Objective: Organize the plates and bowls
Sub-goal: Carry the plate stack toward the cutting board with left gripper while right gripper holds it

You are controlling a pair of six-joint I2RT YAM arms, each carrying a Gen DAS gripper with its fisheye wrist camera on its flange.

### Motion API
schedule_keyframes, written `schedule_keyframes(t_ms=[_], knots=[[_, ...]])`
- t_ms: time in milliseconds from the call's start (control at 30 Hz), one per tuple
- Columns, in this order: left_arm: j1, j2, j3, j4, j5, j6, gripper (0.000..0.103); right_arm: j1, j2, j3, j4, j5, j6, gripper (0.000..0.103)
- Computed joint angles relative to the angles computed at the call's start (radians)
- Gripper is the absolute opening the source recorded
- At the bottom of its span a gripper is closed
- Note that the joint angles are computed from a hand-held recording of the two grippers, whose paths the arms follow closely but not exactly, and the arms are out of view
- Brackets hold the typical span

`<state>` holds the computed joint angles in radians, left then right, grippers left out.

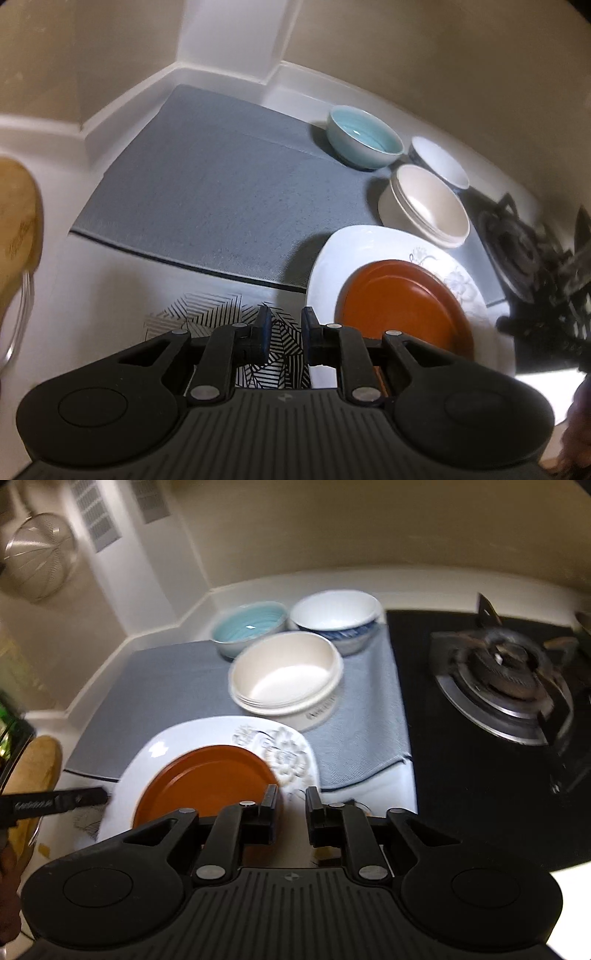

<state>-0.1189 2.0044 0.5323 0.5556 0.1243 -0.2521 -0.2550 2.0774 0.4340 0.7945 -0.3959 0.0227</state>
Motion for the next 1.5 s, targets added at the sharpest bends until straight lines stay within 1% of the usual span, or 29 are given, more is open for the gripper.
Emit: schedule_keyframes(t_ms=[133, 333, 700, 767, 900, 1100, 1300, 1467, 1500], knots=[[0.007, -0.001, -0.008, 0.015, 0.027, -0.016, 0.019, -0.020, 0.041, 0.045, -0.051, -0.001, 0.009, 0.019], [0.002, 0.034, 0.022, -0.027, 0.065, -0.028, 0.019, -0.020, 0.073, 0.081, -0.112, -0.031, -0.012, 0.019], [0.012, 0.080, 0.050, -0.051, 0.122, -0.050, 0.019, -0.013, 0.112, 0.112, -0.147, -0.060, 0.004, 0.019], [0.014, 0.085, 0.055, -0.055, 0.130, -0.046, 0.019, -0.011, 0.115, 0.119, -0.155, -0.064, 0.011, 0.021], [0.018, 0.093, 0.061, -0.058, 0.149, -0.030, 0.019, -0.007, 0.121, 0.118, -0.144, -0.061, 0.019, 0.022], [0.029, 0.100, 0.057, -0.045, 0.173, -0.006, 0.018, -0.003, 0.125, 0.098, -0.100, -0.046, 0.017, 0.020], [0.053, 0.107, 0.065, -0.048, 0.201, 0.022, 0.018, 0.028, 0.106, 0.071, -0.073, 0.003, 0.023, 0.020], [0.088, 0.112, 0.069, -0.051, 0.226, 0.046, 0.017, 0.059, 0.089, 0.068, -0.081, 0.034, 0.039, 0.020], [0.100, 0.113, 0.070, -0.052, 0.233, 0.053, 0.017, 0.063, 0.085, 0.071, -0.095, 0.027, 0.031, 0.020]])
